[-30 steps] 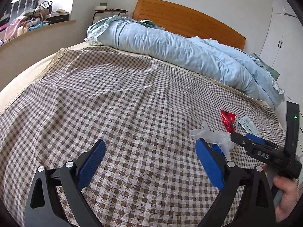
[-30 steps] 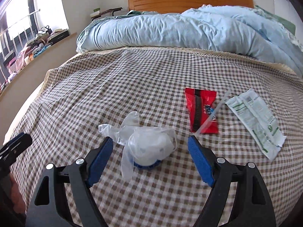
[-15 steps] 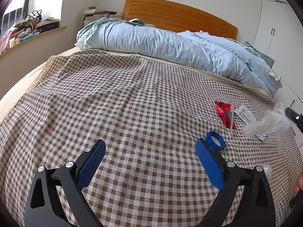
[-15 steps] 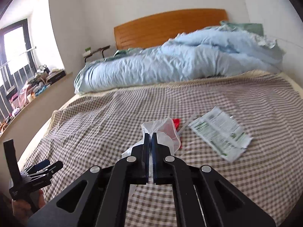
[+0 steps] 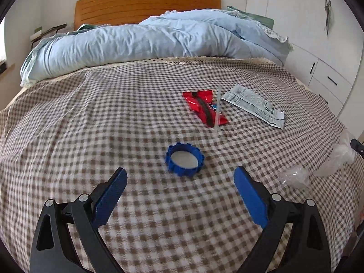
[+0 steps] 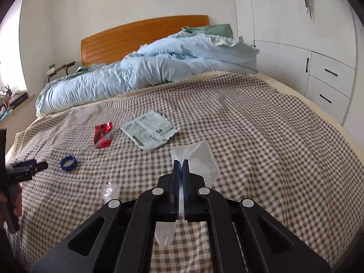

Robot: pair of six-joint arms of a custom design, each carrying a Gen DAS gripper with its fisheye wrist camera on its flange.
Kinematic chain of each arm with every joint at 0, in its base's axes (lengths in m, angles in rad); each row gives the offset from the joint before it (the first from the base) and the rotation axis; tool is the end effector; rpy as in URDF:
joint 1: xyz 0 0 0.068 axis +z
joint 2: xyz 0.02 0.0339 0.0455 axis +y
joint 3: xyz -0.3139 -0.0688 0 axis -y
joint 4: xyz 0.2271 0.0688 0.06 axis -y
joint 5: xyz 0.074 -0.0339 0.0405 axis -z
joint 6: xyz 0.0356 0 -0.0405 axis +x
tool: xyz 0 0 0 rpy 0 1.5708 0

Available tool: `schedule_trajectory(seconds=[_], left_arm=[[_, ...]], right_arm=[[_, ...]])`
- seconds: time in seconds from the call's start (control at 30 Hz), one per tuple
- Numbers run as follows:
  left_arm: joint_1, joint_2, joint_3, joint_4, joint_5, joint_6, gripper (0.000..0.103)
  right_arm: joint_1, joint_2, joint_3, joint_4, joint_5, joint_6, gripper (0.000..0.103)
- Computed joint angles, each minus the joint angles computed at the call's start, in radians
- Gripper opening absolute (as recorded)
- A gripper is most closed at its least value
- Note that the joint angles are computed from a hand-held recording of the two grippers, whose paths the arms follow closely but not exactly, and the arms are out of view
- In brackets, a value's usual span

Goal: Collect trash
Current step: 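Grasp the blue bottle cap with the left tool while the right tool grasps the white plastic bag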

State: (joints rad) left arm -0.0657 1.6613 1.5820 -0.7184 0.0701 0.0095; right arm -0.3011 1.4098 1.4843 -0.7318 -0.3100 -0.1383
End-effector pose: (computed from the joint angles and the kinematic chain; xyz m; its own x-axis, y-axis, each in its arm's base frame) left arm 0.3551 -0.0259 0.3896 -0.7131 0.0564 -0.6988 0.1211 0.9917 -0.0435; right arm 0.2679 -0.0718 0.4342 -0.5851 0.0442 -0.8098 -0.0291 0.9967 0.0755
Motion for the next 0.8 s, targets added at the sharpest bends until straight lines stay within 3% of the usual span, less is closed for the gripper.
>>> schedule_trajectory(seconds=[0.1,0.13,0.2,0.27,0.37,0.4,0.5,0.53,0.67,0.8], left_arm=[[-0.059,0.132,0.135,-0.076,-0.085,-0.001,0.087],[-0.071,0.164,0.168,-0.096,-0.106,0.007,0.083],[-0.083,0.194,0.182,-0.099,-0.126,0.011,0.08],[-0.074,0.213,0.193,-0.126,-0.107,0.008,0.076],[-0.044,0.214,0.196,-0.138,-0.071,-0.023,0.062],[-0.033,0.216,0.197,-0.141,-0.048,-0.031,0.052],[-0.023,0.213,0.193,-0.14,-0.013,-0.031,0.05],[-0.022,0.211,0.194,-0.142,-0.006,-0.024,0.049],[-0.021,0.183,0.177,-0.13,-0.003,-0.025,0.049],[-0.02,0.155,0.176,-0.118,0.013,-0.036,0.049]], right_arm=[[-0.002,0.029,-0.025,-0.023,-0.033,-0.044,0.006],[0.0,0.03,-0.029,-0.029,-0.041,-0.056,0.014],[-0.002,0.019,-0.043,-0.02,-0.054,-0.074,0.052],[0.011,0.002,-0.054,-0.007,-0.057,-0.104,0.061],[0.066,0.021,-0.057,-0.008,0.003,-0.116,0.061],[0.085,0.033,-0.055,-0.004,0.027,-0.113,0.061],[0.131,0.074,-0.038,-0.003,0.06,-0.108,0.056],[0.141,0.096,-0.027,-0.02,0.063,-0.104,0.046],[0.198,0.15,-0.03,-0.076,0.139,-0.139,0.028],[0.142,0.153,0.0,-0.131,0.043,-0.099,0.008]])
